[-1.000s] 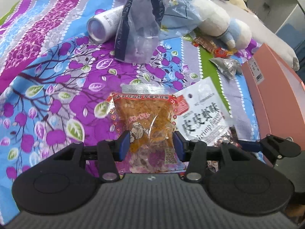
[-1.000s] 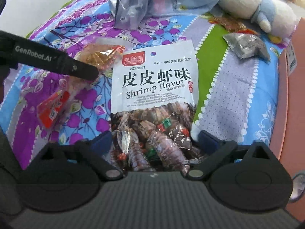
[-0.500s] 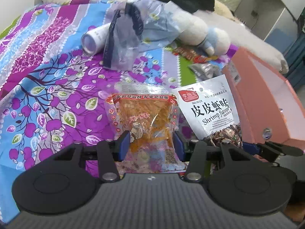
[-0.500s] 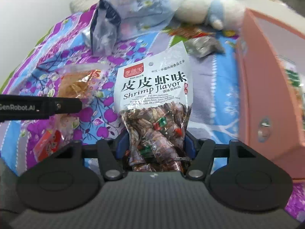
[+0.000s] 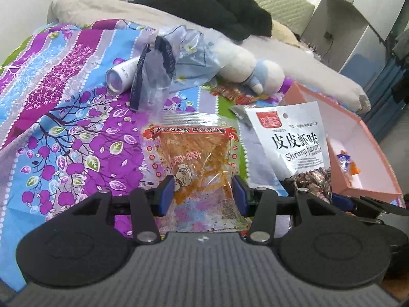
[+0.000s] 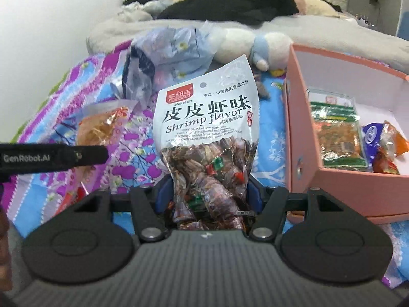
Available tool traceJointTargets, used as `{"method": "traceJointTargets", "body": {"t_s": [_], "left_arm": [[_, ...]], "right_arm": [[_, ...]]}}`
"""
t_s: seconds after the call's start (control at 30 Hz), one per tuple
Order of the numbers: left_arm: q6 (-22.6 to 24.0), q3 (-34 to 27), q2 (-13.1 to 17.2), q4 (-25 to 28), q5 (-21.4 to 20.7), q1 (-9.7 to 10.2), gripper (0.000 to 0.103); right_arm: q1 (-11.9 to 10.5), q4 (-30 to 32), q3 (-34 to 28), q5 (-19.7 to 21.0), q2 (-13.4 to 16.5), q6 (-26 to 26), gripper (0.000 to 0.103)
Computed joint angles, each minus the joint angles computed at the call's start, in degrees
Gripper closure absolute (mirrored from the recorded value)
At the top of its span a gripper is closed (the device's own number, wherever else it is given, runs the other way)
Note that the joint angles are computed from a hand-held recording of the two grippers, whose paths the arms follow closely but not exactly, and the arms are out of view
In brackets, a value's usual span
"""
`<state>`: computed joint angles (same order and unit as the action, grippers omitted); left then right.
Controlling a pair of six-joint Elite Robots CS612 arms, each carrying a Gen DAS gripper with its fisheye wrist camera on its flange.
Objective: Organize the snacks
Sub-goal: 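Carry both bags up and over the pink box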
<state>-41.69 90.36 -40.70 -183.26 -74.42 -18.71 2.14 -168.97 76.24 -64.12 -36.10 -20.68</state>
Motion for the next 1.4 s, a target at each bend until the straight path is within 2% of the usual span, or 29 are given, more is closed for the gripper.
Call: {"method": "traceJointTargets", "body": {"t_s": [0.27,0.63,0.83,1.1,1.4], "left_arm": [[1.9,-0.5,-1.2,-1.9,-0.1,-0.54,0.048],[7.6,-3.7,-2.1,-5.5,-1.4,-1.27,0.048],[11.4,-7.4,-1.5,-6.2,-4.5,-1.81,0.048],[14.6,-16.7,2.9,-3.0,-9.8,-2.15,0.048],[15.8,-32.4,12.1,8.8,-16.1,-1.74,0.048]], "right_arm": [[-0.9,-3.8,1.2,1.3,-1.6,3.6,0.040],[-2.0,-9.2,0.8,2.0,-3.2,7.3,0.040],[-3.2,-12.4,0.3,0.7,-3.7,9.9,0.040],[-4.6,-14.3,-1.4,-3.1,-2.8,11.9,0.040],[-5.9,-8.0,-9.1,-8.2,2.4,15.0,0.040]]}}
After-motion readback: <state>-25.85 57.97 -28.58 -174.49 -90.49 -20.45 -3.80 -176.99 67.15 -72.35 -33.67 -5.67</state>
